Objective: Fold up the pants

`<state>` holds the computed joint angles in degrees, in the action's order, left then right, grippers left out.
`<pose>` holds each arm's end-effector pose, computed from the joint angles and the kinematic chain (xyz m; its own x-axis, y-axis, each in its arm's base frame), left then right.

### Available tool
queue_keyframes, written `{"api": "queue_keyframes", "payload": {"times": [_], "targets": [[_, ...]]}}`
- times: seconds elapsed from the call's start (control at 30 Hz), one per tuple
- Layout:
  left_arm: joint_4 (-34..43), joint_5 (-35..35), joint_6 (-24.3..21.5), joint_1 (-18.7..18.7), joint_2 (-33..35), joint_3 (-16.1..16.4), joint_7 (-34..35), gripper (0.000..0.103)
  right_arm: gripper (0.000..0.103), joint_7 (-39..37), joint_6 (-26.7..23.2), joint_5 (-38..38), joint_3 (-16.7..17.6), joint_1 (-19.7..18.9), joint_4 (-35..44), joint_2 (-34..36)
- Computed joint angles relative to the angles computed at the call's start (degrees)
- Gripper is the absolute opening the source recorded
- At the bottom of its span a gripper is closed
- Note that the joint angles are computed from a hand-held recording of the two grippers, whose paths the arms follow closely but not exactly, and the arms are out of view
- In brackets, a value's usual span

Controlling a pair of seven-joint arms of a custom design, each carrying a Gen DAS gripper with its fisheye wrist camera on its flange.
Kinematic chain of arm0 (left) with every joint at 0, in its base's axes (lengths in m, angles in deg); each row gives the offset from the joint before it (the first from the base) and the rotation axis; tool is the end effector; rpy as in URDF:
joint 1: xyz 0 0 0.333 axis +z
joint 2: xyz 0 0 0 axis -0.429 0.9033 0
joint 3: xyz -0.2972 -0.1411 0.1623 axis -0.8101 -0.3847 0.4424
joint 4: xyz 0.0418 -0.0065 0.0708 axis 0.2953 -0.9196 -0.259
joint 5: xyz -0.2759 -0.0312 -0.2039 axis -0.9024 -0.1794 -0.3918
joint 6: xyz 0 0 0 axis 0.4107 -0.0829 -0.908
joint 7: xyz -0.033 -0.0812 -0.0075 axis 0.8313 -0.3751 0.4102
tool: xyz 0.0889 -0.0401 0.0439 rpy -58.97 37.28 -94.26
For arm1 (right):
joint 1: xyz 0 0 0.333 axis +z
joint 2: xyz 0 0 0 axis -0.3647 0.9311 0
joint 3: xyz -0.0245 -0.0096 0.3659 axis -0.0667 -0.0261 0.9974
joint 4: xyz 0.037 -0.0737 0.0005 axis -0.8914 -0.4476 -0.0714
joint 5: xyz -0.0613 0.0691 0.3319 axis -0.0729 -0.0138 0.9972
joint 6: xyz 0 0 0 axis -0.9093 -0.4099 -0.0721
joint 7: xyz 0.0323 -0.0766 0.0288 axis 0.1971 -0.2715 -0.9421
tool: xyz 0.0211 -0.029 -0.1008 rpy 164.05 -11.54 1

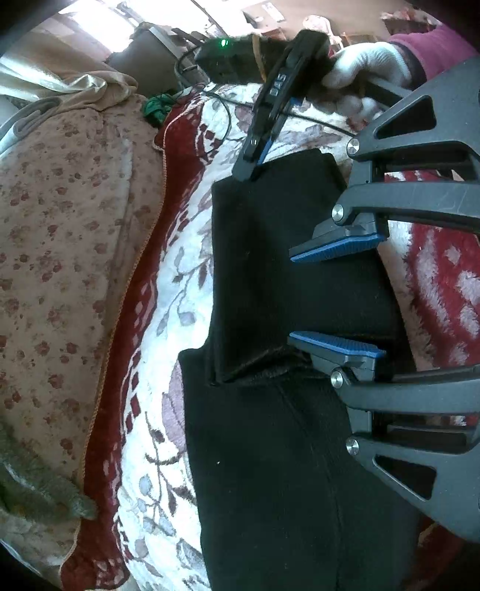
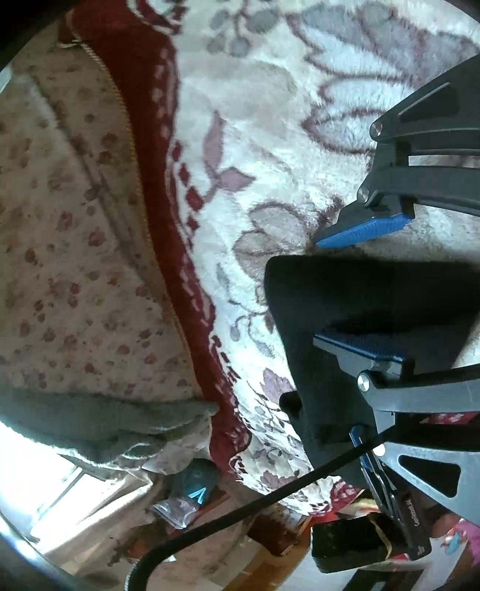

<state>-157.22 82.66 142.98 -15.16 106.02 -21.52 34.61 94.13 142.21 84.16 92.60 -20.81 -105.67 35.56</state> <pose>0.6329 -0.2560 0.3416 -0.2883 -0.8672 0.4060 -0.8622 0.0506 -0.5040 0.6479 0.0364 0.3277 0.0610 -0.8530 -0.5184 -0.8227 0.2512 -0.5100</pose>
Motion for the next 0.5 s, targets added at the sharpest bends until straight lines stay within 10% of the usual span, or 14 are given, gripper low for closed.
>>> {"api": "queue_keyframes", "payload": {"times": [0.5], "targets": [[-6.88, 8.24, 5.91, -15.71, -12.41, 23.94, -16.82, 0.040, 0.045, -7.36, -4.57, 1.93, 0.33, 4.15, -1.46, -4.11]]}}
